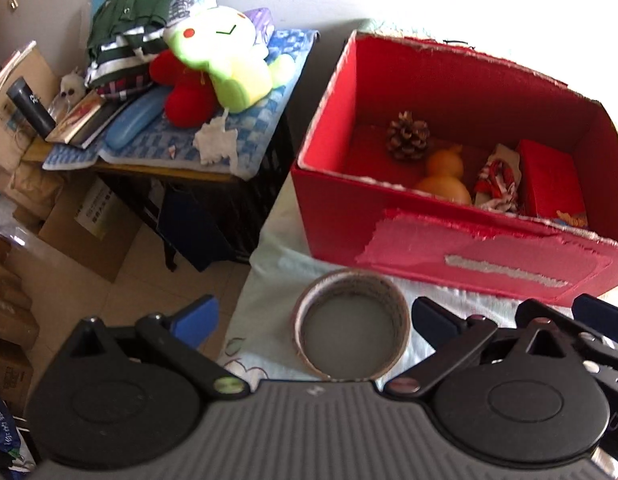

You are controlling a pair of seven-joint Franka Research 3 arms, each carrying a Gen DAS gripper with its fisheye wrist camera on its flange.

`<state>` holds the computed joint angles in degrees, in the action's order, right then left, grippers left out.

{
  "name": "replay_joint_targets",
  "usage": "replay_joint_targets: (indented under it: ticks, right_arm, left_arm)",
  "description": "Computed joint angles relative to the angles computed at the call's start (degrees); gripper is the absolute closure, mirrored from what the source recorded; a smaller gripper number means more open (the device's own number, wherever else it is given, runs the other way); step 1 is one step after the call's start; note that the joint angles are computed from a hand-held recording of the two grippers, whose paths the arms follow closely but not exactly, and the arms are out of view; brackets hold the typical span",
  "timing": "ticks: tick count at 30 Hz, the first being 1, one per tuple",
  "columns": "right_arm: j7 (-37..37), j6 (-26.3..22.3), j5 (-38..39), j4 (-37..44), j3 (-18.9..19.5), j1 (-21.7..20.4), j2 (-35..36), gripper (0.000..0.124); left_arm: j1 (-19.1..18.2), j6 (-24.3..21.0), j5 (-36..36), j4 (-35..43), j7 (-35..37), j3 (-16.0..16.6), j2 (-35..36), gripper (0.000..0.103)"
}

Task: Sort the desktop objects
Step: 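Withdraw the right gripper and move the left gripper toward the tape roll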

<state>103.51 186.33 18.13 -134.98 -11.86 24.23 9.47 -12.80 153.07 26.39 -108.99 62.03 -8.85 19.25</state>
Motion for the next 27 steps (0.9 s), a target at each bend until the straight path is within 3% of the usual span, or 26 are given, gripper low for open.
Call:
replay_joint_targets:
  ticks: [2,9,13,15,19,21,24,27]
  right_arm:
    - [0.33,-0.59,0.07,0.09,-0.26,0.13,0.04,0.064]
    - [1.03,-1.72,-0.16,-0.56,4.15,-4.81,-0.58,0.064]
    - [5.33,-1.65,-3.86,-1.48,-3.62,2.09,-0.68,0.064]
    - [8.42,-2.03,-6.22,-2.06,-9.33,7.19,-0.6,0.064]
    - [18.11,-5.29,-14.08,-2.6,-24.5,20.41,0.39,0.064]
    - [22.3,-7.37,-17.65,-2.62,-28.92,23.81,0.57,0.064]
    - [25.76,-9.39,-22.29,-2.59,-31.58,25.28,0.52,0.064]
    - [22.88,-9.37,-22.48,-3.11,-26.85,20.14,-0.5,0.064]
  left_arm:
    - [0.17,0.01,-0.41,-0.31,0.44,-0.21,0.1,0.001]
    - [1.29,1.31,-4.35,-1.95,3.1,-1.45,0.08,0.001]
    - [0.93,1.76,-4.68,-2.5,3.66,-1.57,0.12,0.001]
    - [0.88,2.0,-5.11,-2.93,4.11,-1.79,0.0,0.001]
    - [0.11,2.5,-4.37,-3.78,4.56,-1.76,-0.18,0.001]
    - [-0.05,2.33,-4.58,-3.99,5.13,-2.05,-0.23,0.001]
    - [-1.13,1.66,-3.43,-3.93,4.33,-1.63,-0.19,0.001]
    - [-2.39,0.57,-1.93,-3.4,1.9,-1.02,0.1,0.001]
